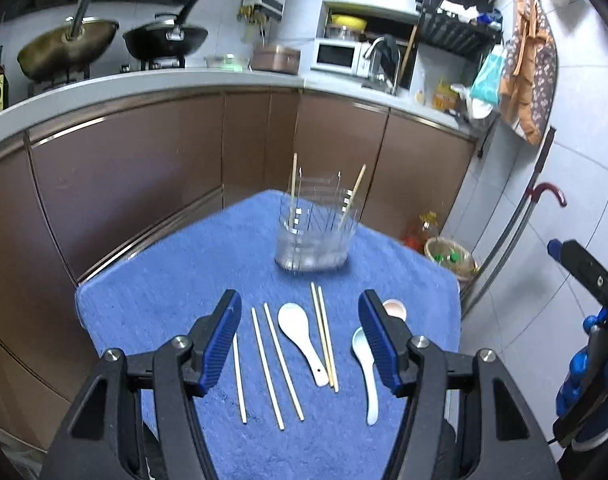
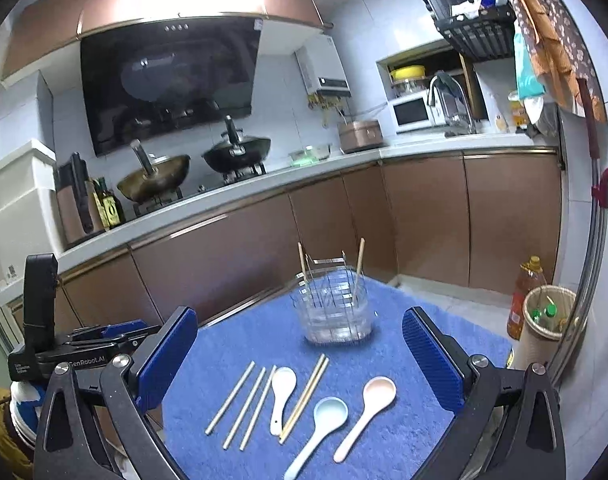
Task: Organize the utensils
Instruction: 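Open the right tool and withdraw it from the holder, then lower the right tool and close on another wooden chopstick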
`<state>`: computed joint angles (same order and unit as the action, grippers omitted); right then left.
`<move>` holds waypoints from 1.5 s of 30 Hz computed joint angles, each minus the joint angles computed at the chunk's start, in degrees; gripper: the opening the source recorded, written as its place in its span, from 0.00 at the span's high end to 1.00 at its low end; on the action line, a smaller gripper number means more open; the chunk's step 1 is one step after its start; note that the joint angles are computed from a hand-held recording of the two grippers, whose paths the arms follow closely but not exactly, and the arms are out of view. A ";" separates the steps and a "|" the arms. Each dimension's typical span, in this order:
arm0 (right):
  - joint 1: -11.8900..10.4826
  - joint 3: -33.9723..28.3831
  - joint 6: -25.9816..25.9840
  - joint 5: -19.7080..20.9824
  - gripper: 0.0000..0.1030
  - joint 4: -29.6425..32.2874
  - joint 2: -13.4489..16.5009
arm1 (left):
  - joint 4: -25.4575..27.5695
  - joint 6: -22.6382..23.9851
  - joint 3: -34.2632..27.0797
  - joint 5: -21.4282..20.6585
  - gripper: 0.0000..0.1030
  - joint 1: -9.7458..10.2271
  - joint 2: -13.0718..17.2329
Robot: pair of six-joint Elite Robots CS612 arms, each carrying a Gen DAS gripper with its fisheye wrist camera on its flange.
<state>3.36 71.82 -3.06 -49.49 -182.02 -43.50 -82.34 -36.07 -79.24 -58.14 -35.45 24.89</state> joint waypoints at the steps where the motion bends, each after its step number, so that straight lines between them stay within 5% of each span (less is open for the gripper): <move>1: 0.06 -0.20 -0.24 -0.20 0.04 0.68 0.10 | 0.39 -0.22 0.11 -0.50 0.43 0.14 0.04; 17: 0.85 -5.58 -3.54 -0.45 0.27 13.41 3.19 | 3.34 -5.68 4.71 -13.86 0.43 4.45 -0.33; 29: 2.53 -13.39 -8.96 -2.52 0.49 30.28 7.09 | 4.70 -9.97 11.91 -23.50 0.44 8.61 -1.66; 40: 4.80 -24.84 -13.52 -6.84 0.64 47.61 12.95 | 5.13 -11.49 19.60 -29.13 0.73 10.81 -3.81; 45: 5.64 -32.62 -13.93 -9.26 0.72 56.27 17.07 | 4.96 -11.27 22.77 -30.04 0.77 11.30 -4.96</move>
